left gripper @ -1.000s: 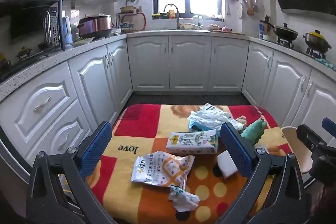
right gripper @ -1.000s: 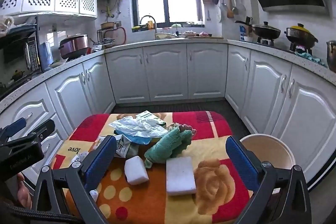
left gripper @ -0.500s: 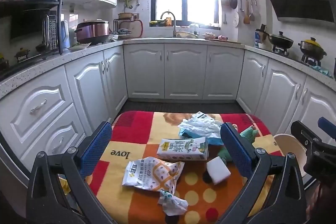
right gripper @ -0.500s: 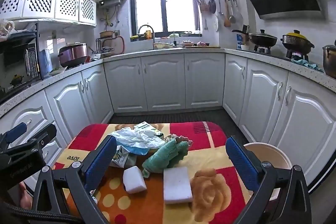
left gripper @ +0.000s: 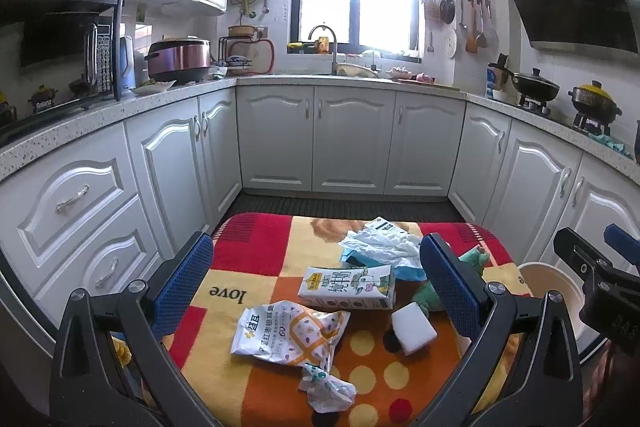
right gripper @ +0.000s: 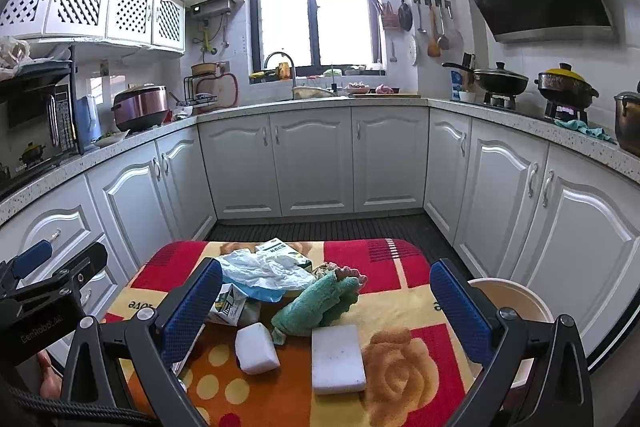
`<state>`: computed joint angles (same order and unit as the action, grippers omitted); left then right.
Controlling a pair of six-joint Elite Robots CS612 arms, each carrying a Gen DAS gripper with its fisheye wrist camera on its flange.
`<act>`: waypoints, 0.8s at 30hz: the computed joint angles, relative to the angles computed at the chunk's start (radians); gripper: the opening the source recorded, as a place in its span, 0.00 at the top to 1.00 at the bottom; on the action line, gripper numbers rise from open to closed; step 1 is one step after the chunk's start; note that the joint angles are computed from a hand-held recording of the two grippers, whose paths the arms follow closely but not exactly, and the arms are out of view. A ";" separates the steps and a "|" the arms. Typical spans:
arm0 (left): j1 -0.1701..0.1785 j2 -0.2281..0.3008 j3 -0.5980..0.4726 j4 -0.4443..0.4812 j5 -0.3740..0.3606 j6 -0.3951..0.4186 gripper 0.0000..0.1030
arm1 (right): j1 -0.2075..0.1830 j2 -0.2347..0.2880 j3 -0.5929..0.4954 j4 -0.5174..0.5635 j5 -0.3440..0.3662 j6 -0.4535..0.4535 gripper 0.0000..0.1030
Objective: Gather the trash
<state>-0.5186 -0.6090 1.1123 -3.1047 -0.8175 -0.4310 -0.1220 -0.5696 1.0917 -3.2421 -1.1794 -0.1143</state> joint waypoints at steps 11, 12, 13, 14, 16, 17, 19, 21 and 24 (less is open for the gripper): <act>0.006 -0.008 0.011 -0.005 -0.024 -0.010 0.00 | 0.003 0.003 -0.011 0.004 -0.001 -0.005 0.00; 0.006 -0.008 0.011 -0.005 -0.024 -0.011 0.00 | 0.003 0.004 -0.012 0.005 -0.002 -0.004 0.00; 0.007 -0.009 0.013 -0.003 -0.023 -0.010 0.00 | 0.004 0.003 -0.010 0.003 -0.005 -0.003 0.00; 0.007 -0.010 0.013 -0.003 -0.024 -0.009 0.00 | 0.004 0.002 -0.008 0.004 -0.005 -0.001 0.00; 0.006 -0.010 0.014 -0.002 -0.025 -0.010 0.00 | 0.005 0.002 -0.009 0.009 -0.004 -0.001 0.00; 0.006 -0.010 0.014 -0.002 -0.025 -0.010 0.00 | 0.004 0.003 -0.009 0.010 -0.003 -0.002 0.00; 0.007 -0.009 0.013 -0.004 -0.025 -0.008 0.00 | 0.003 0.003 -0.009 0.010 -0.005 -0.003 0.00; 0.006 -0.009 0.013 0.000 -0.025 -0.008 0.00 | 0.003 0.004 -0.009 0.010 -0.007 -0.004 0.00; 0.006 -0.009 0.014 -0.003 -0.027 -0.009 0.00 | 0.003 0.004 -0.009 0.010 -0.008 -0.005 0.00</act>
